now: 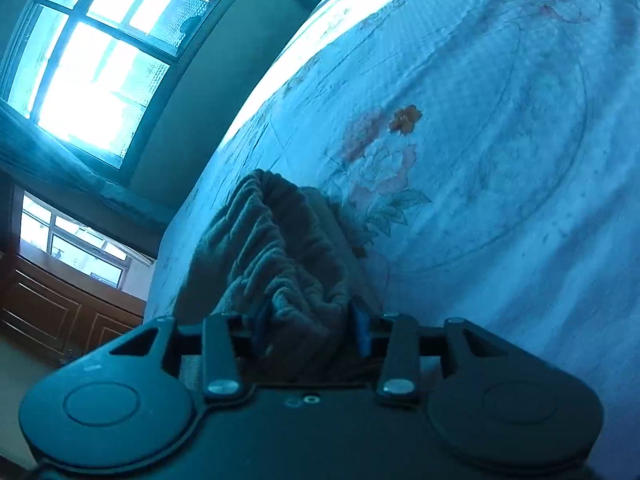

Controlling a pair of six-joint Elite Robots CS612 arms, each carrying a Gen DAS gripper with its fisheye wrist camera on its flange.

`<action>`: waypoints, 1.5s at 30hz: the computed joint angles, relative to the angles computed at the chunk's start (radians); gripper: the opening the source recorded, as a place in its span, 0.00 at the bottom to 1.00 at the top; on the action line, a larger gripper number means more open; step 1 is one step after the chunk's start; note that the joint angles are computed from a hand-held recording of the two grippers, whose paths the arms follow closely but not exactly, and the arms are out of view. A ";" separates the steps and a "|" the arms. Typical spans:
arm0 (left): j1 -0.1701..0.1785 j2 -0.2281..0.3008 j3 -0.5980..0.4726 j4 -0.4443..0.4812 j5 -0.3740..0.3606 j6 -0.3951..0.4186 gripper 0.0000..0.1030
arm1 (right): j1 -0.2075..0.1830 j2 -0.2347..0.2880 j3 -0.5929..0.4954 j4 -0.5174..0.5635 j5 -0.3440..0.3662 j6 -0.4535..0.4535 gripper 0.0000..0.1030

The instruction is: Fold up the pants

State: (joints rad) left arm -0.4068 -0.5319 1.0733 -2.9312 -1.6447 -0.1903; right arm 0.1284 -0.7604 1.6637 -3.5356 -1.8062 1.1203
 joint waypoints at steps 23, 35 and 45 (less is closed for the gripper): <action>-0.064 -0.029 0.078 -0.038 0.079 0.121 0.98 | 0.044 0.003 -0.082 0.136 -0.108 -0.328 0.43; -0.038 -0.055 0.116 -0.025 0.050 0.085 0.98 | 0.008 -0.031 0.013 0.053 -0.046 -0.200 0.54; -0.028 -0.032 0.016 -0.042 0.041 0.009 0.98 | -0.011 -0.033 0.016 -0.048 0.013 -0.193 0.56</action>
